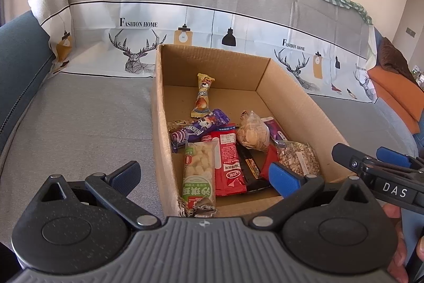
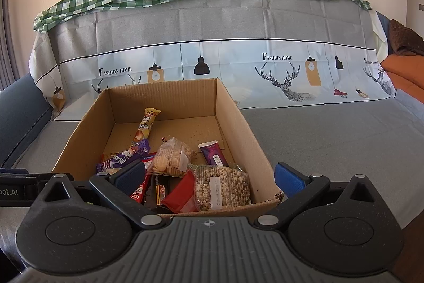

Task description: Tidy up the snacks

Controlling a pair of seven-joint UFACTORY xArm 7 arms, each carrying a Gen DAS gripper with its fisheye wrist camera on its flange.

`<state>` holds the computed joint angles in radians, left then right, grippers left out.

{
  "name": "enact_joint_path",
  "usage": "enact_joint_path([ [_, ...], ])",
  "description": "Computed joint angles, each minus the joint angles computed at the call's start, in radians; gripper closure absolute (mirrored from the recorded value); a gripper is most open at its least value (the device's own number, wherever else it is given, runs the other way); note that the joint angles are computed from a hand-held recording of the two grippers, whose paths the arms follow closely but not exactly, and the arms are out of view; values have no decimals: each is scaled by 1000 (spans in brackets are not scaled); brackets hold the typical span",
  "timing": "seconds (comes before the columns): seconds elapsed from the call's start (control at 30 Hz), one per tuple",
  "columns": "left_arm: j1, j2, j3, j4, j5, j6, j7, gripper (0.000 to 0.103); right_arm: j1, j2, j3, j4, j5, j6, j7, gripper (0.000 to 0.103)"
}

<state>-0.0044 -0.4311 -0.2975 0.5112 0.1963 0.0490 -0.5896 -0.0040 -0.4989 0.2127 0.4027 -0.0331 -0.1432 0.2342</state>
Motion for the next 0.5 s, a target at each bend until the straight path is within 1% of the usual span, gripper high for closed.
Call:
enact_joint_path([
  [0.3,-10,4,10,0,-5,-5,8,0,-2,0,2,0,-3,0,3,1],
  [0.5,-5,3,6,-7,-5,-25,15,0,-3,2,3,0,-3,-2,3,1],
])
